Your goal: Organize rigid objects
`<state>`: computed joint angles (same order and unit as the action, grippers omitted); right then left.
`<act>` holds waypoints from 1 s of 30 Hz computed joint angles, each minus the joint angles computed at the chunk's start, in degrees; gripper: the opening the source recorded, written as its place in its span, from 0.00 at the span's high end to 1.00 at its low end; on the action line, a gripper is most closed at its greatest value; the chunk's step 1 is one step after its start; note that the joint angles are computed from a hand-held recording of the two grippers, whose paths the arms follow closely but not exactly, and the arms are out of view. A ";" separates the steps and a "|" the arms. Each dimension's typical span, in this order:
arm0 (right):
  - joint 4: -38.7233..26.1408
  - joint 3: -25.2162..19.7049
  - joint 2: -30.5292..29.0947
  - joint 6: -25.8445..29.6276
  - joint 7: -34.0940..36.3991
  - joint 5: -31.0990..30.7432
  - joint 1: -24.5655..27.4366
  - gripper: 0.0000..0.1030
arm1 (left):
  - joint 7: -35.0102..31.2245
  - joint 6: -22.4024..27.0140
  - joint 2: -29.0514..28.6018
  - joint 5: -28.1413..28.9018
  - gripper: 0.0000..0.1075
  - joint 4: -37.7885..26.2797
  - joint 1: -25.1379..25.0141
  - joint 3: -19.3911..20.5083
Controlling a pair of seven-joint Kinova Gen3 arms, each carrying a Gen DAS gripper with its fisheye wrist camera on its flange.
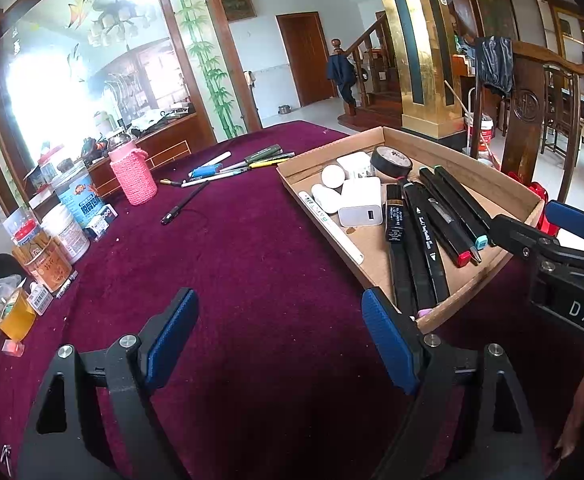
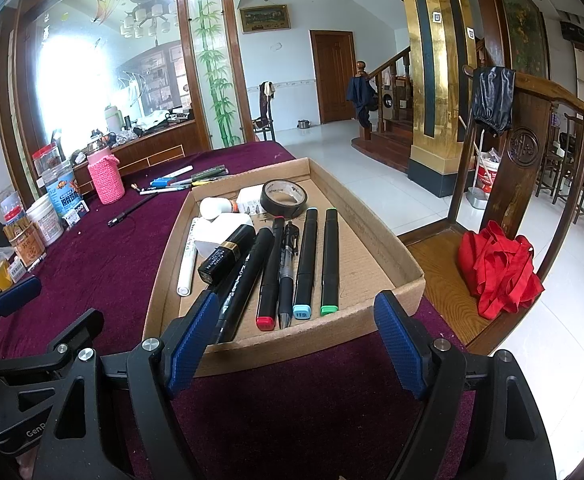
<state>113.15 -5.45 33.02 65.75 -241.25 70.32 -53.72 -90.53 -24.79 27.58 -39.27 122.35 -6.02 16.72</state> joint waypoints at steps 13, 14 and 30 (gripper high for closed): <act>0.05 -0.04 0.02 0.14 -0.26 0.07 -0.06 0.27 | 0.49 0.04 0.10 -0.91 0.22 -0.09 -0.54 0.41; 0.04 -0.02 0.04 0.12 -0.27 0.11 -0.04 0.27 | 0.13 -0.26 0.00 -0.41 0.22 0.06 -0.14 -0.03; 0.18 -0.10 -0.10 0.12 -0.29 0.03 -0.04 0.27 | -0.03 -0.29 0.03 -0.39 0.22 -0.15 0.05 -0.42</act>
<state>113.34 -5.55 32.91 65.87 -241.54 70.35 -53.75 -90.55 -25.07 27.61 -39.66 122.20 -5.97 16.30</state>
